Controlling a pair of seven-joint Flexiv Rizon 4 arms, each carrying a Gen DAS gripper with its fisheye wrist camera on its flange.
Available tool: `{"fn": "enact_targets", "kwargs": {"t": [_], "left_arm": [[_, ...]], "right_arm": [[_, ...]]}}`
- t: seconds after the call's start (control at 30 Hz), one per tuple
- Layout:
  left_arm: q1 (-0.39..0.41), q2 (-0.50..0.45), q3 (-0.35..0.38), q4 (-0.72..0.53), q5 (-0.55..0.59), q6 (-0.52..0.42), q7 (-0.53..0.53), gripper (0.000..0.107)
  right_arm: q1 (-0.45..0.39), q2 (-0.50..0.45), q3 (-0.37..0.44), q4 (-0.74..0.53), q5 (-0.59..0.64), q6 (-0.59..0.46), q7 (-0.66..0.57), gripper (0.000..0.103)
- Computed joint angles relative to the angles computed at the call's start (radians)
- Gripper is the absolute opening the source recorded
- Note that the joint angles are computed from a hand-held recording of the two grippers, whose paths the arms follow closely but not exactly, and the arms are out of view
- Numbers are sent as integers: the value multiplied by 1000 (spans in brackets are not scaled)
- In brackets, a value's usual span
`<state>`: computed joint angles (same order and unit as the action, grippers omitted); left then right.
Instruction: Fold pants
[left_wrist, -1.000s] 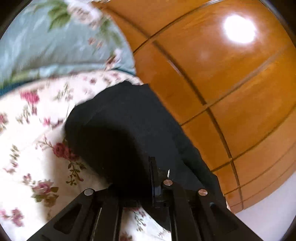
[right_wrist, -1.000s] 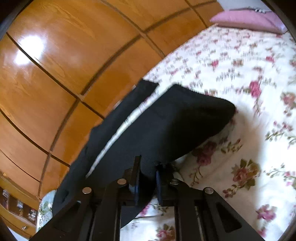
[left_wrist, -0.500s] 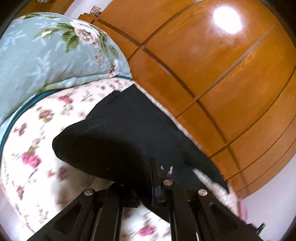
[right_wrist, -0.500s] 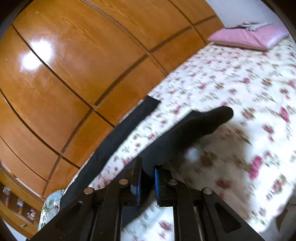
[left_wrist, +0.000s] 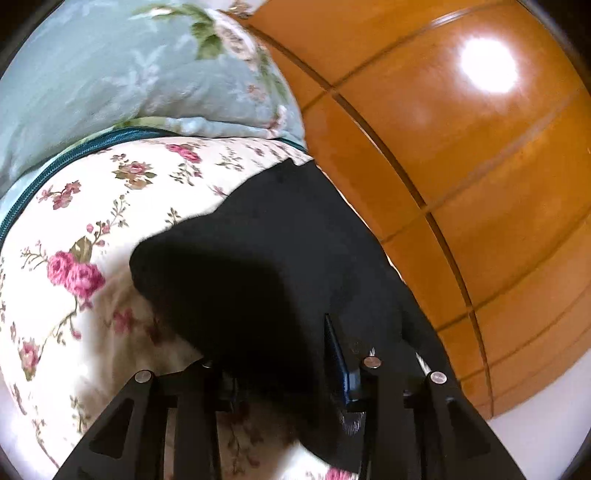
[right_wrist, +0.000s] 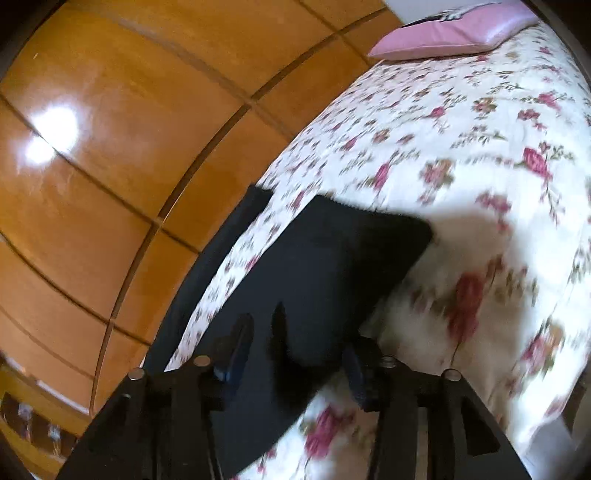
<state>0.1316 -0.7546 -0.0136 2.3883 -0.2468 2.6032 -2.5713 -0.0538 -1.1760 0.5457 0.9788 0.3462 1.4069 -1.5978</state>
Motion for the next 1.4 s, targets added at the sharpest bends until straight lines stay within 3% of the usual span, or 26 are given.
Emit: {"fn": "enact_targets", "kwargs": {"t": [0.07, 0.1, 0.13, 0.17, 0.23, 0.4, 0.53, 0.67, 0.7, 0.73, 0.8, 0.83, 0.9, 0.97, 1.03, 1.13, 1.17, 1.23, 1.33, 1.4], "left_arm": [[6, 0, 3, -10, 3, -12, 8, 35], [-3, 11, 6, -11, -11, -37, 29, 29], [-18, 29, 14, -13, -26, -80, 70, 13], [-27, 43, 17, -15, -36, -113, 98, 8], [-76, 74, 38, -2, -103, -155, 155, 8], [-105, 115, 43, 58, -157, -120, 129, 7], [-91, 99, 35, 57, -144, -172, 137, 8], [-89, 80, 38, 71, -131, -124, 94, 16], [-123, 97, 51, 84, -179, -135, 103, 20], [-186, 127, 62, 109, -291, -148, 128, 25], [-312, 159, 79, 128, -526, -139, 190, 25], [-382, 172, 72, 130, -689, -101, 259, 25], [-481, 181, 76, 95, -907, -61, 385, 26], [-484, 187, 62, 54, -956, -19, 476, 29], [-427, 191, 57, -15, -849, -53, 567, 32], [-330, 163, 39, -136, -657, -162, 665, 37], [-298, 145, 29, -197, -596, -230, 703, 38], [-227, 101, 6, -309, -446, -344, 730, 38], [-182, 5, -7, -501, -334, -513, 794, 38], [-194, -46, 21, -594, -314, -591, 827, 38]], "right_arm": [[16, -20, -33, -56, 2, -37, 64, 45], [22, -28, -44, -76, 3, -49, 81, 34], [34, -30, -72, -91, -2, -62, 106, 14], [52, -26, -117, -96, -16, -76, 139, 10], [62, -12, -142, -81, -32, -75, 146, 10], [69, 62, -177, 56, -87, 75, 120, 9], [107, 68, -277, 98, -153, 50, 215, 9], [103, 56, -279, 111, -150, 67, 272, 16], [125, 70, -317, 113, -98, 58, 256, 23], [166, 90, -388, 117, -21, 47, 232, 28], [260, 125, -551, 160, 42, 68, 264, 38], [306, 139, -632, 212, -13, 112, 359, 45], [379, 149, -793, 318, -198, 230, 632, 50], [406, 153, -855, 334, -202, 290, 686, 52], [359, 156, -787, 299, -249, 299, 682, 52], [219, 123, -543, 184, -371, 251, 619, 52], [192, 98, -461, 116, -343, 196, 536, 52], [126, 45, -298, 26, -413, 118, 477, 52], [107, -86, -92, -214, -472, -108, 353, 52], [115, -184, 39, -377, -568, -234, 343, 52]]}}
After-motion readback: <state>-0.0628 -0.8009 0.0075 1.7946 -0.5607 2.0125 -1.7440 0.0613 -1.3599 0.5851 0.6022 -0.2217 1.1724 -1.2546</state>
